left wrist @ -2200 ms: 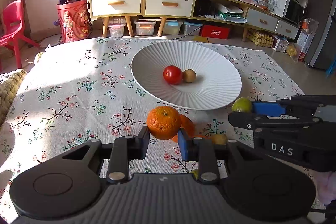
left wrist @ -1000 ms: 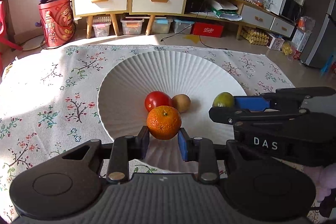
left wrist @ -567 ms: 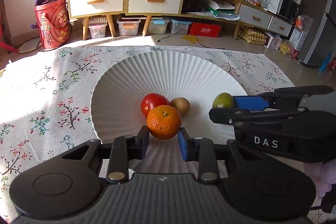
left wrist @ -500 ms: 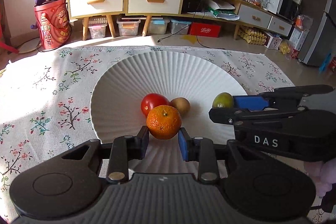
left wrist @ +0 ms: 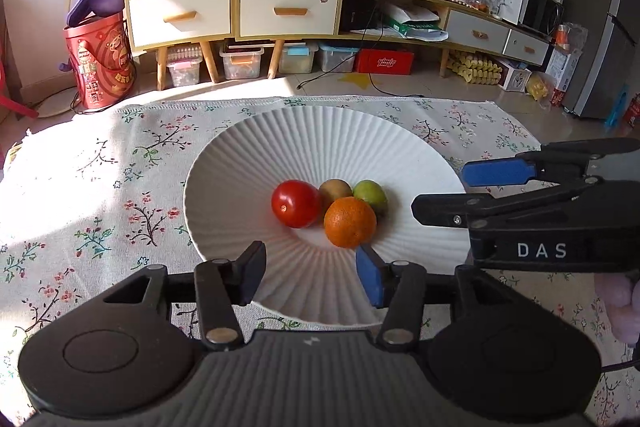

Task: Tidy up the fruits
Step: 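Open left tool releasing tangerine while right tool releases lime in bowl, then move both tools back toward the remaining fruits on the cloth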

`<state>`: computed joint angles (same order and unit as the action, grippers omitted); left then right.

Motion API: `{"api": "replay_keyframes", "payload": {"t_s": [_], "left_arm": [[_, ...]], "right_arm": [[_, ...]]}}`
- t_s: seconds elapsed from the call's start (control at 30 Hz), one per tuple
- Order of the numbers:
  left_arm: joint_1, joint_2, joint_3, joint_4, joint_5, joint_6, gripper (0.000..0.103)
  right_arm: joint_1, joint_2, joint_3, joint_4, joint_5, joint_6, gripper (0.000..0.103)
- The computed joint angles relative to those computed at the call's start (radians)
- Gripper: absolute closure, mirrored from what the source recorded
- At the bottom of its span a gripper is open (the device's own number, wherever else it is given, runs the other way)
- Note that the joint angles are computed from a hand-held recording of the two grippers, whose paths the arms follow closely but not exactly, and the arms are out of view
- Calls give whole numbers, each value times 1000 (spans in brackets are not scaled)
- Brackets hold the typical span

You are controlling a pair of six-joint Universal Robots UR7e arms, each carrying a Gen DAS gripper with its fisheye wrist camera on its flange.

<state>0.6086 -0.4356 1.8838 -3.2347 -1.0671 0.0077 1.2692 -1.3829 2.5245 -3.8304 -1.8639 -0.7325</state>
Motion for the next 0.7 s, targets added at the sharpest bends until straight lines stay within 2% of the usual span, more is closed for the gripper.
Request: {"api": "replay_keyframes", "payload": {"t_s": [0.33,0.53,0.67,0.7], "left_arm": [[-15,-50,66,-14,7,-15,48],[-32,-79,117,-31,16,-33,37],[-44,-102,148,-11,25,-50,35],[-44,-110,160,-12,25,-60,31]], "right_arm": [[19,-29,40,-25,-44,14,44],[28,-49,75,-44,-44,20,38],[34,-56,96,-55,-49,19,35],[33,-57,101,-59,-48,17,34]]}}
